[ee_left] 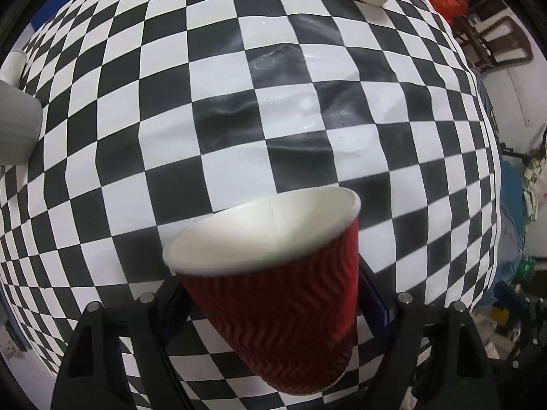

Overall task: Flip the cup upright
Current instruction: 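Carry the red cup with the left gripper toward the right tool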

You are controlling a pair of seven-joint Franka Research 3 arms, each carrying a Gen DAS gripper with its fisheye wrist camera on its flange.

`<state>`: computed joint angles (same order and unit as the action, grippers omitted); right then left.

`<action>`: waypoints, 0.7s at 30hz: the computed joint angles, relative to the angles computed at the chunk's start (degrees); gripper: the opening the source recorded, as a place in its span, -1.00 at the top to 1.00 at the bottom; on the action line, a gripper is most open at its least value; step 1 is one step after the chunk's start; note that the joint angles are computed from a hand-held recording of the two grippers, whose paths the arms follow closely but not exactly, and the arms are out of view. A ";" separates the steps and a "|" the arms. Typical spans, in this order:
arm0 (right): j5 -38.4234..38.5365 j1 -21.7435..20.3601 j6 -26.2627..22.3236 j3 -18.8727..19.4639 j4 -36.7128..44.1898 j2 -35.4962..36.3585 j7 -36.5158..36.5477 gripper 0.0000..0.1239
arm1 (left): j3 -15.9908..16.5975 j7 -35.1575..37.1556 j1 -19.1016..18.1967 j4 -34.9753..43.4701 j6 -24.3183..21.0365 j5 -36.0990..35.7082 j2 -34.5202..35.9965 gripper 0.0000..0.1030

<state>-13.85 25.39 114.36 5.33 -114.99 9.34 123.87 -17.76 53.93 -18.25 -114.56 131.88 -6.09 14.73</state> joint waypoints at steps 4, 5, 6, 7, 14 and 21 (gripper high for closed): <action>0.29 -0.30 0.49 -0.50 1.25 1.14 -0.20 -0.66 | 0.27 -1.94 -0.57 0.70 -0.50 1.47 0.54 -0.62; 0.42 -0.44 0.56 -0.60 1.39 1.26 -0.39 -0.66 | 0.30 -2.44 -0.83 1.17 -0.93 2.07 0.85 -0.62; 0.57 -0.58 0.65 -0.72 1.51 1.33 -0.48 -0.66 | 0.30 -2.85 -1.04 1.53 -1.16 2.59 1.11 -0.62; 0.61 -0.56 0.66 -0.73 1.76 1.54 -0.34 -0.66 | 0.30 -3.19 -1.25 1.91 -1.48 3.15 1.34 -0.63; 2.17 -1.22 1.52 -0.86 0.68 0.64 -0.86 -0.66 | -0.08 -6.76 -2.10 2.10 -1.17 3.67 1.99 -0.72; 4.25 -2.39 3.75 -0.81 -1.57 -1.19 -2.19 -0.66 | -0.34 -8.94 -2.43 -0.26 1.11 3.65 -0.88 -0.78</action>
<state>-9.61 22.99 118.12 4.51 -116.56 8.15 121.68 -18.09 44.99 -20.68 -114.83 132.99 -2.44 13.85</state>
